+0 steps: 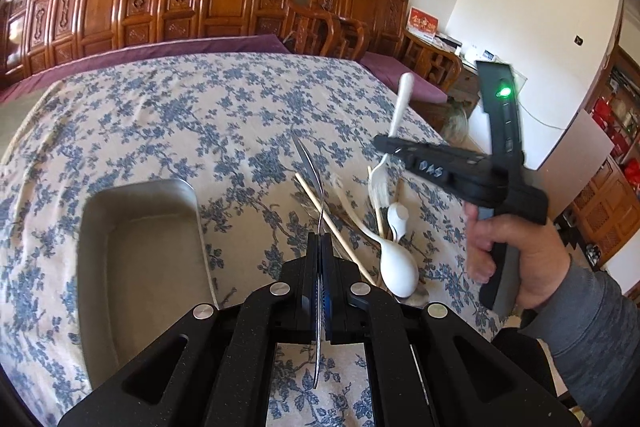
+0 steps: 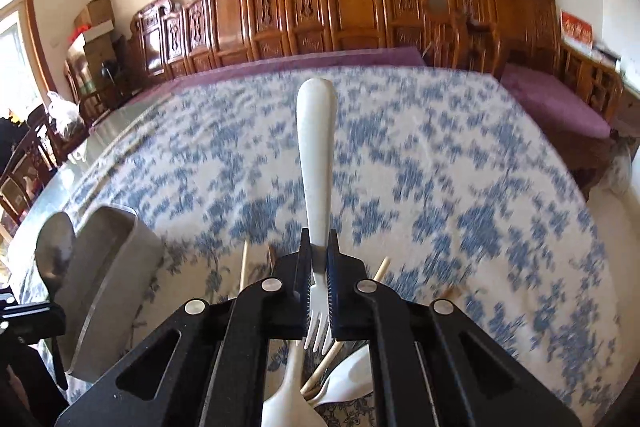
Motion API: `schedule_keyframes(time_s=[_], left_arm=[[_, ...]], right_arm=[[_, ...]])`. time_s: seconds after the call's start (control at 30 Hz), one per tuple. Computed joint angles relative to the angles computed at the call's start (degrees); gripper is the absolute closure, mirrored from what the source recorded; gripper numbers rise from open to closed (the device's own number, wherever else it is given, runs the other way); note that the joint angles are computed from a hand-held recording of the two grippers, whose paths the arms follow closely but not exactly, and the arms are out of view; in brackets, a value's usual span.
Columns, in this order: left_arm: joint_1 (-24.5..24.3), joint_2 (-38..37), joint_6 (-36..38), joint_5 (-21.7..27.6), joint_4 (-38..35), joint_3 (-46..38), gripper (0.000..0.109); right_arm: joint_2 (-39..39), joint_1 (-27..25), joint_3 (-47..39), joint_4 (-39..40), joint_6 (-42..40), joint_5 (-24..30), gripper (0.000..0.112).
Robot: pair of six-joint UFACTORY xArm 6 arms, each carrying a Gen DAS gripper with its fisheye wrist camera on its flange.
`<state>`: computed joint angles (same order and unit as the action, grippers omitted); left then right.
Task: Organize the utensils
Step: 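Lower the spoon into the grey tray with the left gripper while the right drops the fork there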
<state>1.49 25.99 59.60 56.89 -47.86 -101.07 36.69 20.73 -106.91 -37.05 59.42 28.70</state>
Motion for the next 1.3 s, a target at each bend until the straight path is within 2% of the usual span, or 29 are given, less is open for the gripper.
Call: schedule_keyframes(time_s=[0.3, 0.53, 0.6, 0.83, 0.97, 1.1, 1.3], left_arm=[[2.2, 0.7, -2.2, 1.4, 0.9, -4.2, 0.108], [3.7, 5.8, -4.6, 0.0, 6.7, -10.4, 0.108], [3.8, 7.5, -5.8, -1.9, 9.0, -11.4, 0.108], [5.5, 15.6, -13.0, 0.8, 14.2, -19.8, 0.108], [4.9, 17.2, -14.7, 0.9, 18.0, -20.7, 0.108], [3.6, 15.4, -14.1, -4.1, 23.4, -16.0, 0.108], [3.5, 16.1, -15.3, -2.7, 24.8, -16.9, 0.108]], right_arm=[[-2.6, 2.6, -0.6, 1.9, -2.8, -0.6, 0.104], [0.7, 5.6, -5.5, 7.4, -7.1, -0.2, 0.104], [2.6, 6.6, -7.9, 9.4, -9.1, 0.3, 0.104], [9.1, 9.5, -16.8, 15.8, -15.6, 3.2, 0.104], [11.6, 10.5, -20.6, 17.6, -17.4, 4.6, 0.104], [13.3, 11.2, -23.0, 19.0, -19.1, 6.1, 0.104], [14.1, 11.6, -24.7, 19.3, -19.7, 7.9, 0.104]])
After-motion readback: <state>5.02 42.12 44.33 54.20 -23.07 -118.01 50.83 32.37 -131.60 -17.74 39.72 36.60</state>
